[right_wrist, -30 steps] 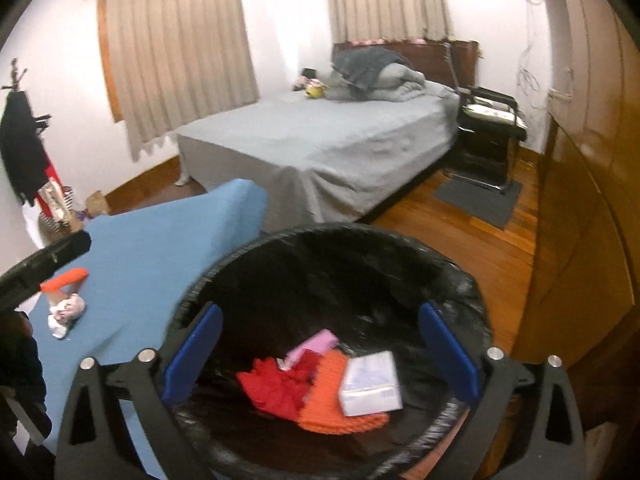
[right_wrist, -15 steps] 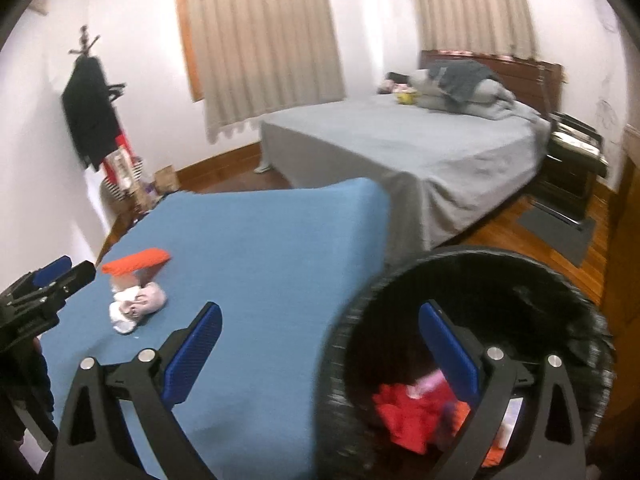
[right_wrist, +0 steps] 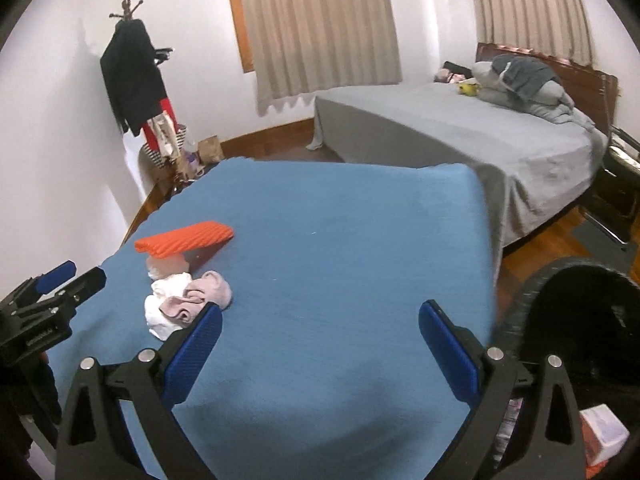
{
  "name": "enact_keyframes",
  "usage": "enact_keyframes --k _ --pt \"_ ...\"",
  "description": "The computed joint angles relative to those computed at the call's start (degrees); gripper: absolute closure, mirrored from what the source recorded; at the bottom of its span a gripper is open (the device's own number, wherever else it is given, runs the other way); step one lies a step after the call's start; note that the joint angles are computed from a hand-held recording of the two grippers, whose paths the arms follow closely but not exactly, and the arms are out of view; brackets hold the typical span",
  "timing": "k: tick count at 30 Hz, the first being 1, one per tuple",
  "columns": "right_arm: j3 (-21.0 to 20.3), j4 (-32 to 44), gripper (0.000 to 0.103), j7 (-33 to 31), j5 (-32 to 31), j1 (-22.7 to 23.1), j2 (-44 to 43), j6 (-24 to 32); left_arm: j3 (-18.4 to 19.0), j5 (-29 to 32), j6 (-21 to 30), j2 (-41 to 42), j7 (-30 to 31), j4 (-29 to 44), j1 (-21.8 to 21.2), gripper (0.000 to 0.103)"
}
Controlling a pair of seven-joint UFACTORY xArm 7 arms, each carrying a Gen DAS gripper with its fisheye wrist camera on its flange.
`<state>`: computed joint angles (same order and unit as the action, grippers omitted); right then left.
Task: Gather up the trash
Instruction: 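Move both open tools back over the remaining trash on the mat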
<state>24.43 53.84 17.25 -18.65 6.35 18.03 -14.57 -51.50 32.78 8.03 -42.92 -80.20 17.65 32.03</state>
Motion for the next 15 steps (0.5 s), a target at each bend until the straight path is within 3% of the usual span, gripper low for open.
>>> enact_keyframes --k 10,15 --pt "-2.7 10.5 0.006 -6.1 5.5 9.6 8.8 4.5 -1.7 -2.5 -6.4 0.1 2.3 -4.0 6.4 0.018" --pt "-2.3 14.5 0.006 -9.9 8.4 11.5 12.1 7.1 -2.8 -5.4 -9.0 -0.4 4.4 -5.8 9.4 0.018"
